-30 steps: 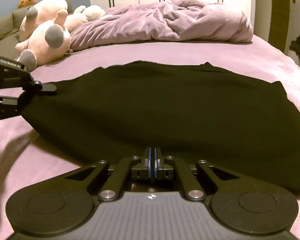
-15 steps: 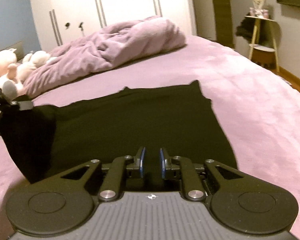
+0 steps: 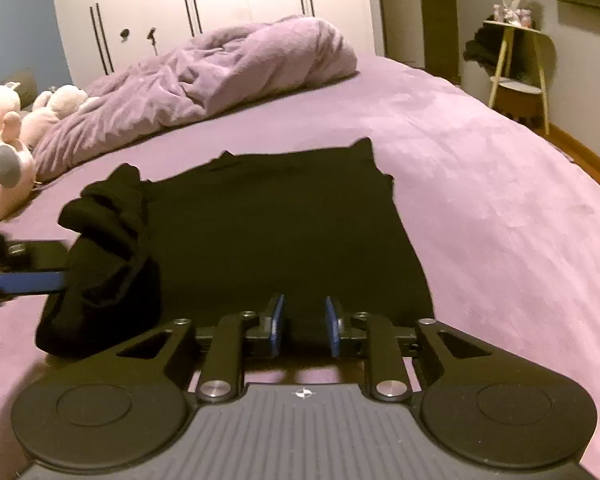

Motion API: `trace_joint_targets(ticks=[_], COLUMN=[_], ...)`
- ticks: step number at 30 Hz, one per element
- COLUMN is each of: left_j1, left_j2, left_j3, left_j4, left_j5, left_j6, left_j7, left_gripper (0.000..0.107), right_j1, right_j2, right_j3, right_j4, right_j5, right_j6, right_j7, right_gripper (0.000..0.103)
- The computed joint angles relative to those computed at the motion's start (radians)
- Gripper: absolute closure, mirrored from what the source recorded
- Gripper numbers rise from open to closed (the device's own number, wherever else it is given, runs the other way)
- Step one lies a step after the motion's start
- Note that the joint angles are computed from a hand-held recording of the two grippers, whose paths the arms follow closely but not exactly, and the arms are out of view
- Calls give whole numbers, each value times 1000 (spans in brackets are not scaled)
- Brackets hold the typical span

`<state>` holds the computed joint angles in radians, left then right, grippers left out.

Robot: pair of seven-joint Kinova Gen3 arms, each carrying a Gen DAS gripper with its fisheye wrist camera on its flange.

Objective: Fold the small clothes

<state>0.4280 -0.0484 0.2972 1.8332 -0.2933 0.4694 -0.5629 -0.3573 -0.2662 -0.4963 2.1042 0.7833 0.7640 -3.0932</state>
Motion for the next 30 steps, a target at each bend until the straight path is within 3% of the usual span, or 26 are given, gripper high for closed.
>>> trace_joint_targets(ticks=[3, 5, 7, 8, 12, 13, 14, 15, 16, 18, 19, 22, 25, 27, 28, 30], left_j1=[-139, -212, -211, -187, -41, -39, -38, -36, -33, -27, -24, -7, 14, 28, 33, 47], left_j2=[-38, -39, -38, -41, -23, -21, -16, -16, -13, -11, -5, 8, 33, 47, 51, 59], left_j3=[110, 166, 169, 145, 20, 21, 23, 23, 25, 21, 19, 23, 12, -1, -8, -16], left_j4=[32, 45, 59, 70, 76, 75, 71, 77, 78, 78, 74, 64, 48, 37, 33, 29], left_j5=[-73, -94, -122, -137, -195, -202, -212, -221, -228, -217, -214, -232, -216, -181, -158, -149], left_j6=[86, 110, 126, 128, 112, 111, 115, 114, 111, 99, 93, 77, 51, 38, 28, 6], left_j7=[122, 203, 285, 311, 331, 327, 324, 331, 338, 329, 321, 319, 271, 224, 198, 172], left_gripper=[54, 54, 54, 54, 54, 54, 54, 54, 54, 55, 55, 55, 55, 55, 55, 54], right_j1=[106, 180, 259, 303, 393, 395, 412, 418, 410, 348, 305, 207, 90, 51, 59, 131], right_j2=[-1, 19, 52, 81, 229, 265, 286, 303, 315, 334, 334, 299, 274, 290, 297, 288], right_j3=[-56, -104, -167, -213, -359, -368, -379, -375, -358, -286, -243, -107, 24, 49, 39, -22], right_j4=[-7, -30, -58, -80, -181, -201, -210, -217, -223, -222, -215, -209, -205, -195, -191, -176], right_j5=[-7, -16, -19, -7, 109, 130, 148, 151, 157, 210, 240, 233, 193, 225, 227, 217], right_j6=[-121, -202, -271, -287, -251, -247, -260, -282, -299, -332, -337, -319, -202, -128, -111, -122], right_j7=[58, 135, 216, 256, 311, 300, 286, 282, 274, 223, 184, 62, -60, -132, -151, -181], right_gripper=[69, 48, 33, 30, 30, 32, 41, 47, 61, 78, 95, 95, 95, 87, 78, 74])
